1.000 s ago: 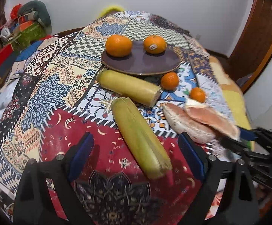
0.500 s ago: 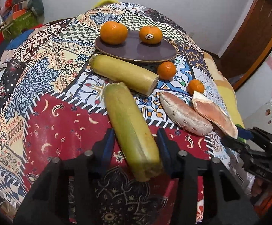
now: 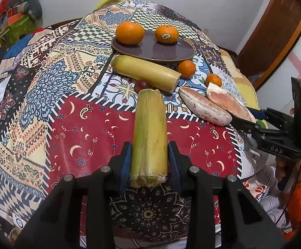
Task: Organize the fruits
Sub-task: 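Grasp a green corn cob with the left gripper while the right gripper holds the pomelo, then lift the corn cob and pomelo segment and carry both over the plate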
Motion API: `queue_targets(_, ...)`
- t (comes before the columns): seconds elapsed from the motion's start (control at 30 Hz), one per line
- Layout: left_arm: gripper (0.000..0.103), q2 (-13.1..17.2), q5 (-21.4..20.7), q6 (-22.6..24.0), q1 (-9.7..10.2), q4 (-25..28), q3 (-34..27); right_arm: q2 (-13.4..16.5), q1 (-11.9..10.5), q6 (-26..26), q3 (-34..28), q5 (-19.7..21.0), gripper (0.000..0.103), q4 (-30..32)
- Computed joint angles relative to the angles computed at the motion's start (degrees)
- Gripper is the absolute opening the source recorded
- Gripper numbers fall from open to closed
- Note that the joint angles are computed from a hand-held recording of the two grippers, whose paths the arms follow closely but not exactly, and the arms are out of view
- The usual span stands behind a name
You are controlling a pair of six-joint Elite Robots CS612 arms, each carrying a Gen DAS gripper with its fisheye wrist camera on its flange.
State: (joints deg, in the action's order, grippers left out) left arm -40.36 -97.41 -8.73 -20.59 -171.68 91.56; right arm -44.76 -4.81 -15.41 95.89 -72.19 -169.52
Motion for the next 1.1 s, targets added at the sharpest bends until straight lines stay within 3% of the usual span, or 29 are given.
queue_targets(0.37,0.036,2.38,0.58,-0.22,-0.15,3.79,-4.53,0.75,-0.24,-2.49,-1.61,1.32,0.061,1.75)
queue_targets(0.43,0.036,2.82,0.76,-0.31,-0.17,4.04,-5.28,0.88,-0.30,-2.84,-1.67,1.74,0.058,1.42)
queue_targets(0.5,0.036,3.23,0.84,-0.38,-0.16,4.26,-5.99,0.91,-0.34,-3.00,-1.59,2.39,0.046,1.03)
queue_targets(0.8,0.037,3.87,2.02,-0.05,-0.34,2.89,-6.53,-0.50,-0.91,0.86,1.21,0.48,0.045,-1.48)
queue_targets(0.97,0.037,3.89,2.48,0.07,-0.46,2.64,-6.48,-1.86,-1.52,-0.35,2.41,0.87,0.047,1.21)
queue_targets(1.1,0.037,3.88,2.29,-0.19,-0.40,2.68,-6.48,-1.06,-1.44,0.41,0.72,1.31,0.048,2.57)
